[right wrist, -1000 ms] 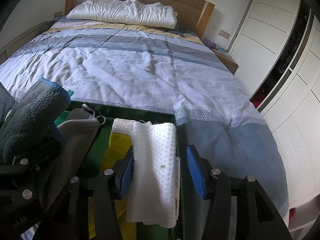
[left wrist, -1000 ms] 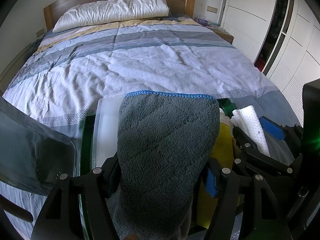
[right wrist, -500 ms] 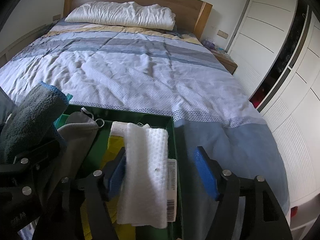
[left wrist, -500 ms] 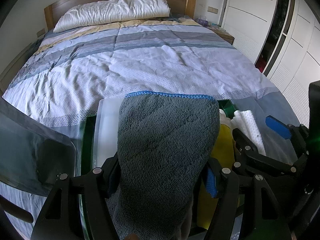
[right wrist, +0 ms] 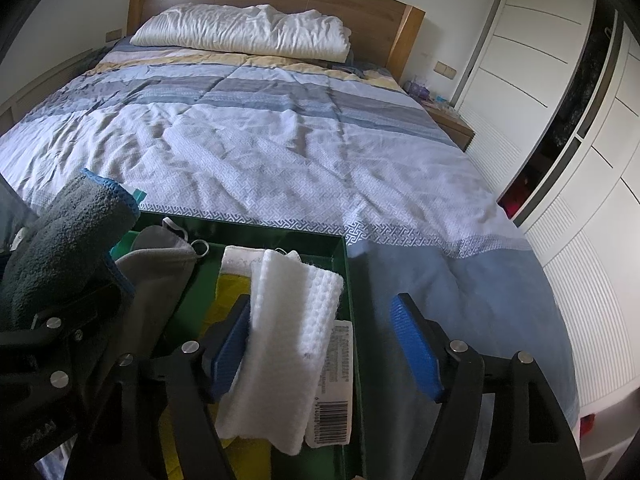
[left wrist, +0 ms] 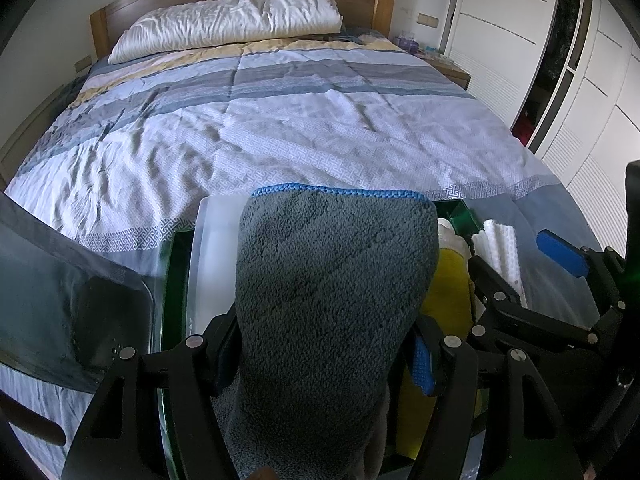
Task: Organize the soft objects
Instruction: 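Open the right gripper to release the white towel while the left gripper releases the grey towel, then withdraw both open tools from the tray back over the bed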
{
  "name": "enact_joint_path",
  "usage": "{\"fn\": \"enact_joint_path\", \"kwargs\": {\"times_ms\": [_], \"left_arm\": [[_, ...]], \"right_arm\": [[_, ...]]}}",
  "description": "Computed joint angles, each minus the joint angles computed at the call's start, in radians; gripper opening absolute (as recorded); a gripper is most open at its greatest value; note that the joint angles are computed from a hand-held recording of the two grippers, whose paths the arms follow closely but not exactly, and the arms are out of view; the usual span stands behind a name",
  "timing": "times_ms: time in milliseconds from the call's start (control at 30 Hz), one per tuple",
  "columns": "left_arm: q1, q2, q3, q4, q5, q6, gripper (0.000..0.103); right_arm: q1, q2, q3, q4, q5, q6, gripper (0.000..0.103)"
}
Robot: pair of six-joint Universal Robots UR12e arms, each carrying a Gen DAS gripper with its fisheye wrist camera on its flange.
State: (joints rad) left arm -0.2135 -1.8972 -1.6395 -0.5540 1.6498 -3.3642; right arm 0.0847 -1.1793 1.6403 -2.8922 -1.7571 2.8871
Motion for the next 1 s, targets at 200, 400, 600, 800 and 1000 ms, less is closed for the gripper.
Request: {"fn": "enact_joint_path", "kwargs": {"times_ms": [200,400,600,800,1000], "left_arm": [[0.001,-0.003,0.002,0.0,-0.001,-0.003,0.066],[0.005,-0.004,0.005,0.007,-0.01,-0.015,0.078],[0.009,-0.004,0.006,0.02,-0.019,-0.033,0.097],[0.009,-0.004,0.01,0.037,-0.047,-0.025,0.1],[0.016,-0.001,0.006,0.053,-0.078,-0.031,0.1]], "right_arm": [[0.0,0.0,0.0,-0.002,-0.005,-0.002,0.071],[-0.005,-0.005,0.004,-0.006,-0.003,0.01,0.074],[-0.009,-0.01,0.006,-0.011,-0.003,0.025,0.075],[-0.007,-0.013,0.009,-0.015,0.01,0.019,0.077],[-0.007,-0.013,0.013,-0.017,0.016,0.016,0.077]]}}
